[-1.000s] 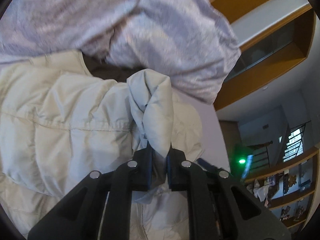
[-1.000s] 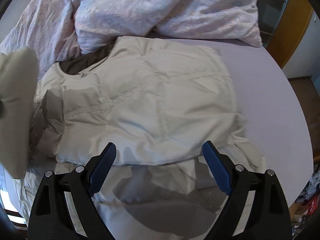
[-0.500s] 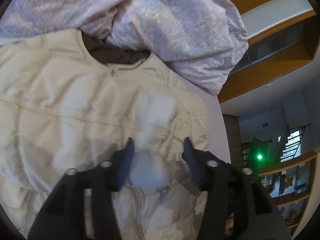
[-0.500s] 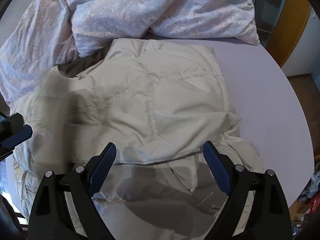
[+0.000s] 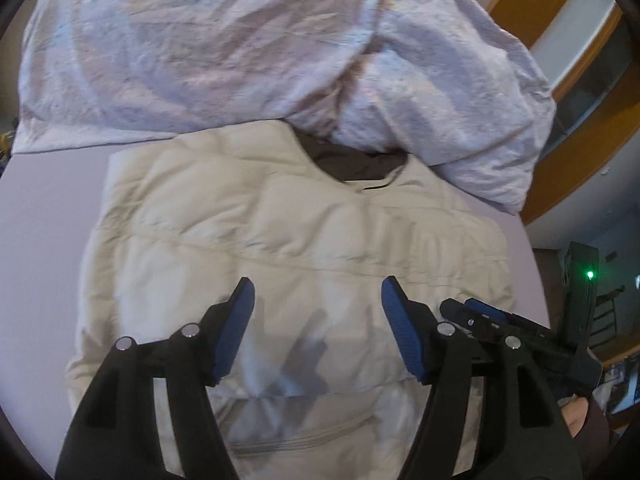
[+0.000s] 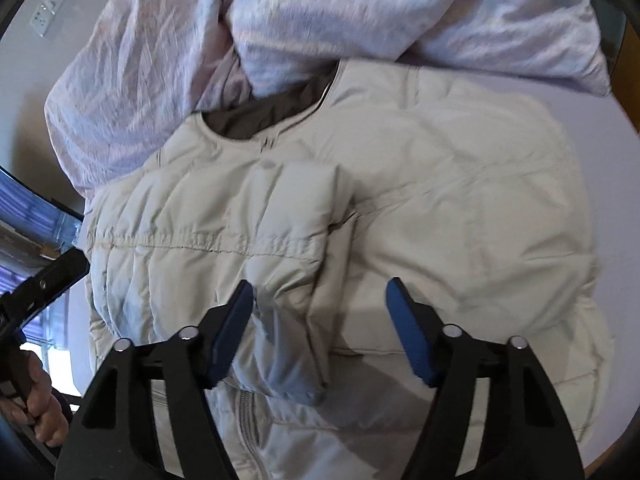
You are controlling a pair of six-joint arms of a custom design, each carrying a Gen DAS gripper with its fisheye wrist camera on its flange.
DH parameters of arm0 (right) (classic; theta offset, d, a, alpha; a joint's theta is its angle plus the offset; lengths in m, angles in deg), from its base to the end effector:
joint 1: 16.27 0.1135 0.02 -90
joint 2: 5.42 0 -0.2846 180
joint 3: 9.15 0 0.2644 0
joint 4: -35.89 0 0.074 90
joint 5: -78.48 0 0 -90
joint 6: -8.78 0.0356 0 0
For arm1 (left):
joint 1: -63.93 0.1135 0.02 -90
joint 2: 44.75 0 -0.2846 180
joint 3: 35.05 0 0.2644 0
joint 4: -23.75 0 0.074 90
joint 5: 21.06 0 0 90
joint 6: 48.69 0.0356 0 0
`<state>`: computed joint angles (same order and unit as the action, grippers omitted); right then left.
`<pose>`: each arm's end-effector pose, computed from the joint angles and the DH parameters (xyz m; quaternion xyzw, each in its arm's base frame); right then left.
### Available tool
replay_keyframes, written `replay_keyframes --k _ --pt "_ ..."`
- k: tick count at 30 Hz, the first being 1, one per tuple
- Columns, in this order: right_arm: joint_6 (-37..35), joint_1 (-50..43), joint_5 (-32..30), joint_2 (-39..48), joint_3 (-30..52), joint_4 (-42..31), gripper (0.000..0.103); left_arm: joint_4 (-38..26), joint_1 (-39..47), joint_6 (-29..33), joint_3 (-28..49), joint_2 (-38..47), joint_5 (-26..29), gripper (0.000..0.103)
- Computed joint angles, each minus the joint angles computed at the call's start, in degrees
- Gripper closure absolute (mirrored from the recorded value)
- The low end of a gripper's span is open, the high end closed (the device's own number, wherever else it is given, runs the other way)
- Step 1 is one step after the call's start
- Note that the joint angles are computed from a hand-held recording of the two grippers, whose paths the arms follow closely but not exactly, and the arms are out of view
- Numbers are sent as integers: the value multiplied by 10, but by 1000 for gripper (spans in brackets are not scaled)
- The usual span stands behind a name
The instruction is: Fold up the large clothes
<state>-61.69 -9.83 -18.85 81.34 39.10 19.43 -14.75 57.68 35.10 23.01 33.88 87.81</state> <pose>0.2713 0.0352 0.1435 0.0894 0.9477 0.1269 0.2790 0.2639 -0.0405 0.2072 0.0440 0.9507 -0.1856 0.2443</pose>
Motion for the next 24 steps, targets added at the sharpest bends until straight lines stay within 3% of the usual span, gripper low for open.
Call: replay_keyframes --k 1,2,6,11,13,14,15,19,24 --pt "0 0 -14 9 1 7 55 0 5 2 -2 -1 -1 35" --pt "0 2 -18 13 -1 12 72 0 9 4 -5 -2 -4 35" --pt "5 12 28 10 7 21 86 1 18 6 -10 -4 -15 34" --pt "4 13 53 27 31 -3 84 -1 24 13 -13 -8 -30 31" --pt "7 21 81 15 30 -10 77 0 24 16 -14 -9 -37 31" --pt "9 21 91 6 28 -14 66 1 24 18 -16 -9 -42 31" --pt "12 24 107 -10 19 -7 62 1 24 20 -16 -9 -47 31" --pt "-3 32 101 -52 -1 18 62 4 27 30 -17 -1 -66 29" --pt "-27 61 90 -23 13 22 63 15 29 38 -18 10 -94 27"
